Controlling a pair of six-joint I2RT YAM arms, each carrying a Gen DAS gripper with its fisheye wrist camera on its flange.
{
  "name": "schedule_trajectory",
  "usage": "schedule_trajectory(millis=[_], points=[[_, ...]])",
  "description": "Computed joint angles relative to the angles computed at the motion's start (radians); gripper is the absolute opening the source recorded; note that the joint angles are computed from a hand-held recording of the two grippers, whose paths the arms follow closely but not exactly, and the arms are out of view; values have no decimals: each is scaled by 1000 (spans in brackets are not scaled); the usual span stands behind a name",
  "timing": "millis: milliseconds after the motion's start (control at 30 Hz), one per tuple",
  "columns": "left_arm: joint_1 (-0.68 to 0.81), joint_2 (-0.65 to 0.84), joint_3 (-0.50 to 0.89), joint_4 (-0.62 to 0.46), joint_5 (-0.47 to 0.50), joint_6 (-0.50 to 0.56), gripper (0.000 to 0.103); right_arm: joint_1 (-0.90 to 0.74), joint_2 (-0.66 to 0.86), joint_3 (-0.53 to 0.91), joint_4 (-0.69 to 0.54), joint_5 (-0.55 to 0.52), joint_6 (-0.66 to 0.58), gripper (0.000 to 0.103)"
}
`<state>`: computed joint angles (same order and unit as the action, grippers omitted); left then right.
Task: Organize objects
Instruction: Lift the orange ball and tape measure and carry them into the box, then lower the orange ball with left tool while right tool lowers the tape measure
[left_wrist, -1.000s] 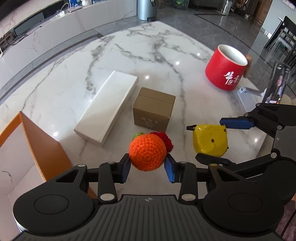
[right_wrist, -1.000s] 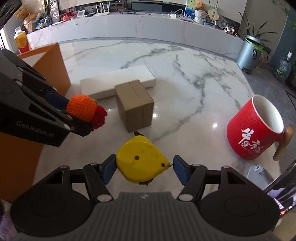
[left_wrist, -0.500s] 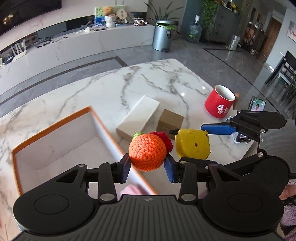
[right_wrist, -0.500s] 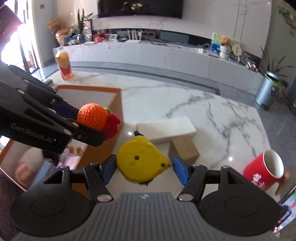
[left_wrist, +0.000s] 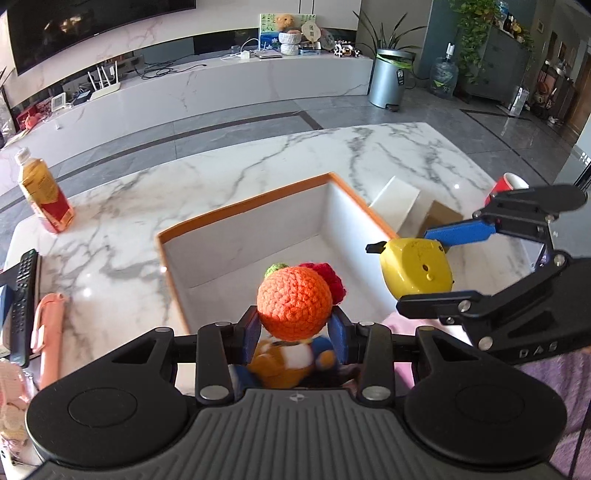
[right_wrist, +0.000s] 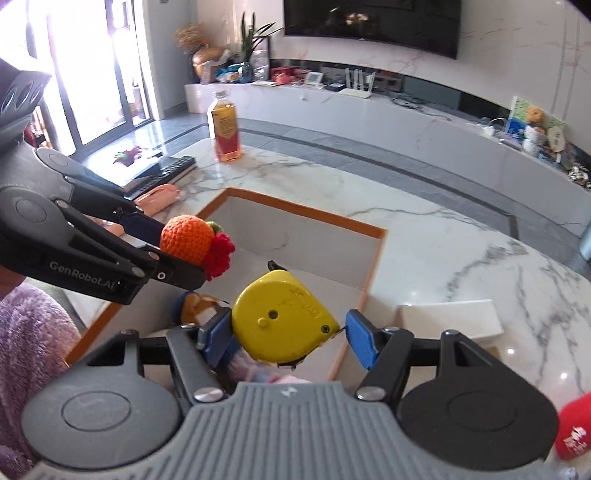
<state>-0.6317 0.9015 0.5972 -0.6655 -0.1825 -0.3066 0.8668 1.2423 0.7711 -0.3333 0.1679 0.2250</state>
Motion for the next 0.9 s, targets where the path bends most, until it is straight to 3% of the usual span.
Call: schedule_trajectory(millis=[200,367,733,900], points=[[106,-38,-62,19,39,171,45,-10,237,137,44,-57,-62,68],[146,-5,-94,88,66,246,45,-28,423,269,-27,-46,-164,68],[211,163,-123,285,198,295,45,-71,625,512,-309,-14,-563,68],[207,233,-116,323,217,275,45,-93,768,696,-516,-6,-639,68]])
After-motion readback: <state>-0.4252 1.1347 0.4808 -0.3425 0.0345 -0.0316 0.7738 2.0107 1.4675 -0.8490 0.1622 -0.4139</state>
